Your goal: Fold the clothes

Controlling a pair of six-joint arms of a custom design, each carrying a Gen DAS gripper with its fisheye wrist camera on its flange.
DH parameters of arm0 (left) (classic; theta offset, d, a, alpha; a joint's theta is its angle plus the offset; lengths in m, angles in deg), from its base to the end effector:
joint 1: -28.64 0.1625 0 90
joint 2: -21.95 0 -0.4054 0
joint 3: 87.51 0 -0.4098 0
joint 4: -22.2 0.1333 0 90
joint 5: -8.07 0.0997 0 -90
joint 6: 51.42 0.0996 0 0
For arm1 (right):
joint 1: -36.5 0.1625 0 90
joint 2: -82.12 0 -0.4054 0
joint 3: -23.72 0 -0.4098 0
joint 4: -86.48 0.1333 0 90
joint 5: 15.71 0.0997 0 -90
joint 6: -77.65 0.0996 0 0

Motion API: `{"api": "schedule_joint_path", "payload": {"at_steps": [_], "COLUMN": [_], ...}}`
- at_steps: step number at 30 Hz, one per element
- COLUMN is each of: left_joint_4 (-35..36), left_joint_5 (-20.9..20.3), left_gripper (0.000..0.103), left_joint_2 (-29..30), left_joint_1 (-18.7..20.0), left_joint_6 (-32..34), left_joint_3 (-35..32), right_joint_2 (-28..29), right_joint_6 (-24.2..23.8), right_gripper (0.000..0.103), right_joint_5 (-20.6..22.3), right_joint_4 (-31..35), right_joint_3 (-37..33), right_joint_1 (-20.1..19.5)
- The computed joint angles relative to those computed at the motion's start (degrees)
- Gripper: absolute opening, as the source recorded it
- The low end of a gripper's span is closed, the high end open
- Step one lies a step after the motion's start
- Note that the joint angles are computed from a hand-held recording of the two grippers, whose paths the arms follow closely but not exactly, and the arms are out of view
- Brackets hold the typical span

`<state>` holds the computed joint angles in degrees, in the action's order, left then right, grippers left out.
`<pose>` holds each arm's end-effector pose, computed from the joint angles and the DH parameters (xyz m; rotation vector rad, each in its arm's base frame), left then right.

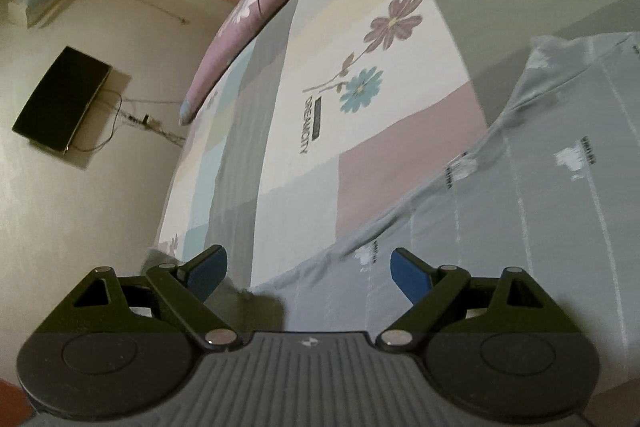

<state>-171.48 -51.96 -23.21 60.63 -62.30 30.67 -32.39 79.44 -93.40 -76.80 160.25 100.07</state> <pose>-0.3570 -0.4388 0.0346 0.9371 2.6656 -1.0637 -0.0174 -0.3822 0.3946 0.5443 2.7620 -1.3824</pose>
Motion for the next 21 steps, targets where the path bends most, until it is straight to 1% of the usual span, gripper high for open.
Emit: {"api": "schedule_joint_path", "payload": {"at_steps": [6,10,11,12,13,14,18,21], "left_joint_4": [3.7,9.1,10.0,10.0,10.2,10.2,11.8,14.7], "left_joint_5": [-0.8,-2.2,-2.7,-3.4,-4.0,-4.7,-6.5,-8.9], "left_gripper": [0.014,0.016,0.023,0.033,0.038,0.046,0.056,0.058], "left_joint_2": [4.6,6.0,5.8,5.6,5.4,5.2,3.4,1.5], "left_joint_1": [-0.3,0.4,0.5,0.5,0.5,0.4,-0.2,-0.3], "left_joint_6": [1.5,0.7,0.9,1.6,2.2,3.0,7.0,8.6], "left_joint_3": [-2.3,-3.6,-3.5,-3.3,-3.1,-2.9,-1.8,-1.5], "right_joint_2": [-3.8,-4.5,-4.6,-4.7,-4.7,-4.9,-4.6,-4.1], "right_joint_6": [-1.1,-1.0,-1.0,-1.1,-1.1,-1.1,-1.1,-1.6], "right_gripper": [0.092,0.092,0.092,0.092,0.092,0.092,0.092,0.092], "right_joint_5": [0.3,0.3,0.3,0.3,0.3,0.2,0.0,0.1], "right_joint_4": [1.3,1.6,1.7,1.7,1.7,1.8,1.9,3.1], "right_joint_3": [1.3,1.7,1.8,1.8,1.9,2.0,1.9,1.6], "right_joint_1": [-2.1,-3.2,-3.4,-3.5,-3.6,-3.6,-3.4,-2.8]}}
